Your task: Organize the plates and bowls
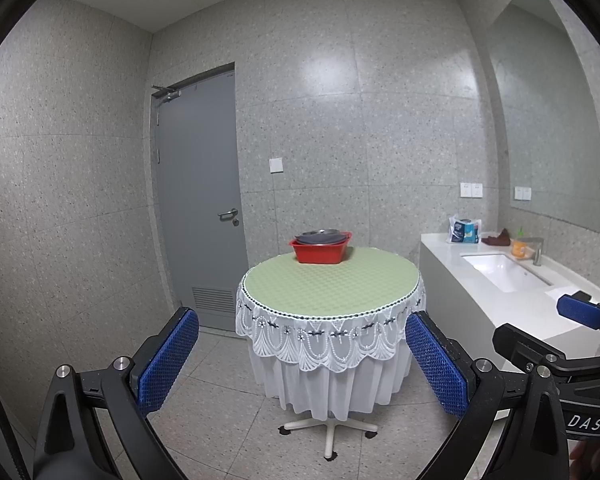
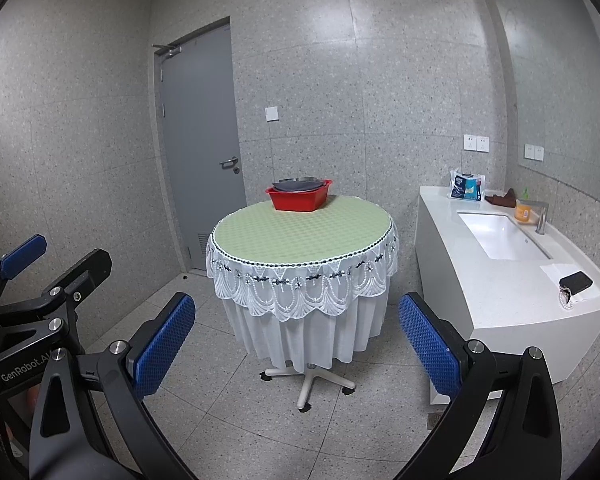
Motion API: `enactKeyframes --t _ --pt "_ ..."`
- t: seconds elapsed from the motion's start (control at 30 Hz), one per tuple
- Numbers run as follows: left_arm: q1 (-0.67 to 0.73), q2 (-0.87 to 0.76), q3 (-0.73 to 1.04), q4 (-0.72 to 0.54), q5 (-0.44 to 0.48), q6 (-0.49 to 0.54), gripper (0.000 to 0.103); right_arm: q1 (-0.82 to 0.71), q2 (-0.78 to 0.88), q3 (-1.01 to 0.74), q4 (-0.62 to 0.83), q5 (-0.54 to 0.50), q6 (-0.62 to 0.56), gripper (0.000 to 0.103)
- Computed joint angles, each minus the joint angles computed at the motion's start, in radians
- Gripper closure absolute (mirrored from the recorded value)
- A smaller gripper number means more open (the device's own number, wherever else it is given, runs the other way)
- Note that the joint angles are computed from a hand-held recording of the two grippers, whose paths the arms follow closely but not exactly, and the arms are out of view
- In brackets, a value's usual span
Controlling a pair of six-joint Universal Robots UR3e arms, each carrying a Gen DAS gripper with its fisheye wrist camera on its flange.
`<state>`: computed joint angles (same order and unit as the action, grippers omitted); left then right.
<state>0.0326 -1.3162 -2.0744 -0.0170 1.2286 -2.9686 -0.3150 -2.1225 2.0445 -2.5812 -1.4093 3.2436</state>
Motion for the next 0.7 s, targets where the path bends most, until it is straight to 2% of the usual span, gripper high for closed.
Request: enactKeyframes --t 0.7 --pt "-0.036 -0.033 0.02 0.019 0.041 -0.009 0.001 0.008 0.01 0.001 -0.009 -0.004 0.006 0.0"
